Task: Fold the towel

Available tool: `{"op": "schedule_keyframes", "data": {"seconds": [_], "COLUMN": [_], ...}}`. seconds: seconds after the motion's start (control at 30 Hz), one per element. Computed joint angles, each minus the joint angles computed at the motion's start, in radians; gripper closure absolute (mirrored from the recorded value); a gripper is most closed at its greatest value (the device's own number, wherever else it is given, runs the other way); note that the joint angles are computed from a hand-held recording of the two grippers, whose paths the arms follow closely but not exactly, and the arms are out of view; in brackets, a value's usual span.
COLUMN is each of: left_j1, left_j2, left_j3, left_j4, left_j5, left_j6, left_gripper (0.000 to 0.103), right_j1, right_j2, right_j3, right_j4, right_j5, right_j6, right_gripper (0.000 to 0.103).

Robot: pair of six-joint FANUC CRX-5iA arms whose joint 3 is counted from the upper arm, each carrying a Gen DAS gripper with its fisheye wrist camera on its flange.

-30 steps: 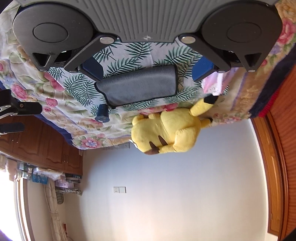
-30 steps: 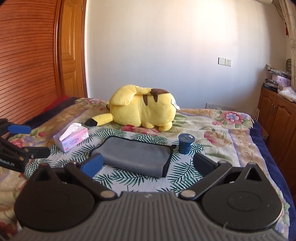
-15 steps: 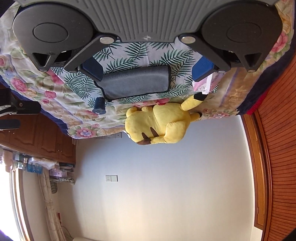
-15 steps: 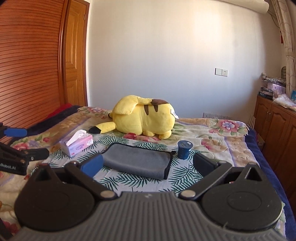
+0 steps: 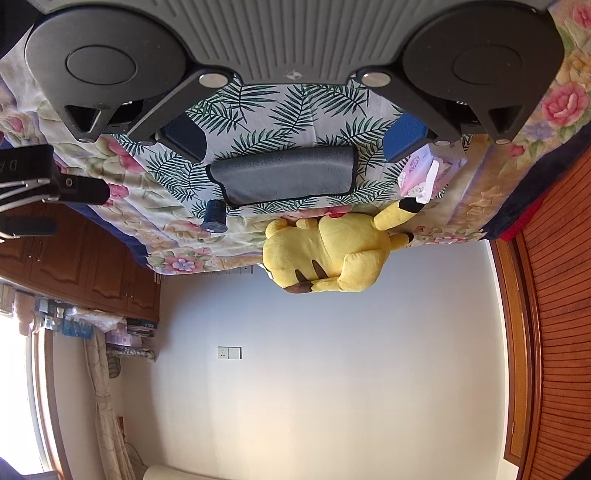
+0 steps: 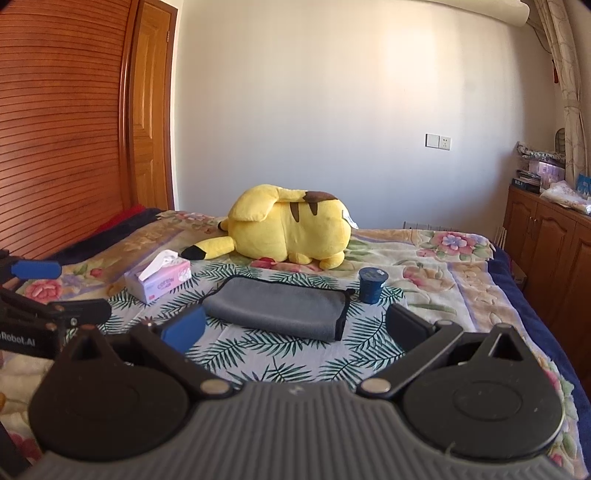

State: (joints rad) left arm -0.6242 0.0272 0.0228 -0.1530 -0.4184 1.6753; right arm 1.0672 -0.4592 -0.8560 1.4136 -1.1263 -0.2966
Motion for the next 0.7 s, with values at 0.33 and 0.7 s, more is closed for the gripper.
{"op": "schedule_keyframes", "data": {"seconds": [0.33, 0.7], "left_j1": [0.011, 0.011], "left_j2": [-0.014, -0.027], "left_j3": [-0.057, -0.118], "left_j4": [-0.014, -0.088], "left_j5": [0.004, 0.041], "left_j6": [0.044, 0.143], "left_gripper": [0.016, 0.016], "right_j1": [0.065, 0.081], "right_j2": [0.028, 0.051], "right_j3": [-0.020, -0.061], "right_j4": [-0.039, -0.055], "right_j5": [-0.048, -0.035], "right_j6": [-0.043, -0.110], "right_gripper": [0.000, 0.000]}}
